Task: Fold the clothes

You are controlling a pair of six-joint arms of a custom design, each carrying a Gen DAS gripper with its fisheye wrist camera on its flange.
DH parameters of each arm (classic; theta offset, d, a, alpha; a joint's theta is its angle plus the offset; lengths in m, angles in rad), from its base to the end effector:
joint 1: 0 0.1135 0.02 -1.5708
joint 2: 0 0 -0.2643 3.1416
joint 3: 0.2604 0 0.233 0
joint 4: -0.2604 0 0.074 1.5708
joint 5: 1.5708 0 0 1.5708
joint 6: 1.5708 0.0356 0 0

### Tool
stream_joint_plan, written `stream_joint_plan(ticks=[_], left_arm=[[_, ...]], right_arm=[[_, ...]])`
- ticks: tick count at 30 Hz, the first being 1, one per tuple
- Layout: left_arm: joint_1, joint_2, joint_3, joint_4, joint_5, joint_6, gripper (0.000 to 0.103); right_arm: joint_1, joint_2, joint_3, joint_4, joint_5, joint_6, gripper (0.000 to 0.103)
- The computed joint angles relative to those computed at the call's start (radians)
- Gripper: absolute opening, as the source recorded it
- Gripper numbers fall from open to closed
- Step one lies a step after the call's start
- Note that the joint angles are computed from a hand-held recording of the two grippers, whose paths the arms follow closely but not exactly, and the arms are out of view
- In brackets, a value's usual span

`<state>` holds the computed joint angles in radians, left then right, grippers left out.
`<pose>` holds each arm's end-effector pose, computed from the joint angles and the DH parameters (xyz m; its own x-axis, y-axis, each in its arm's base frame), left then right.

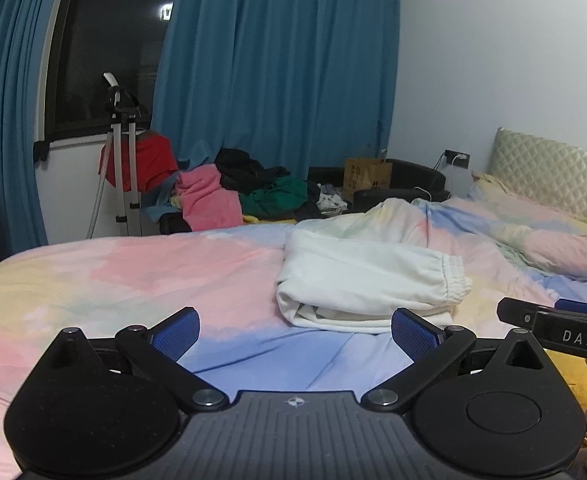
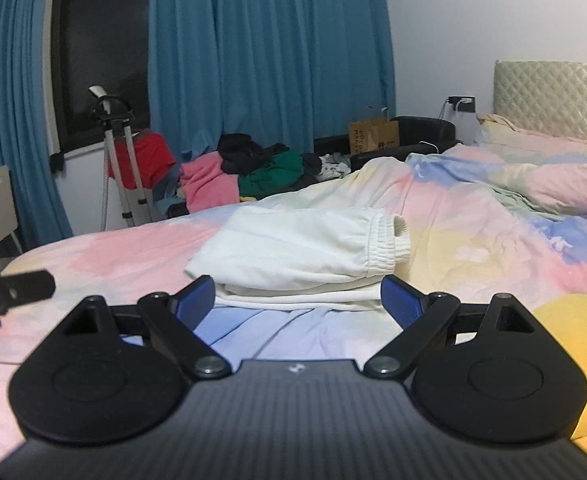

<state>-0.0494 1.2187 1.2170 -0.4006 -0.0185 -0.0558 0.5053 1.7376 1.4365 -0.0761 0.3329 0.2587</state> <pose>0.2547 -0.0119 0.3783 -0.3923 -0.0364 -0.9191 0.0105 0.9990 -0.0441 0.3528 0.1819 0.3250 -0.3606 0.0768 -0.9296 -0.1028 0.9873 0.1215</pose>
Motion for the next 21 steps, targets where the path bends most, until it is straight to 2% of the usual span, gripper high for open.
stream_joint_plan(ticks=[10,13,21], left_arm=[[0.012,0.011,-0.013,0.026,0.002,0.01,0.103],[-0.01,0.017,-0.015,0.025,-0.035,0.03,0.103],[-0.015,0.027,-0.015,0.018,-0.048,0.032,0.103]], right_arm=[[0.016,0.023,0.02,-0.023,0.047,-0.028,0.091],[0.023,0.025,0.019,-0.019,0.057,-0.045,0.091],[0.017,0.033,0.038,-0.039,0.043,-0.032,0.091]])
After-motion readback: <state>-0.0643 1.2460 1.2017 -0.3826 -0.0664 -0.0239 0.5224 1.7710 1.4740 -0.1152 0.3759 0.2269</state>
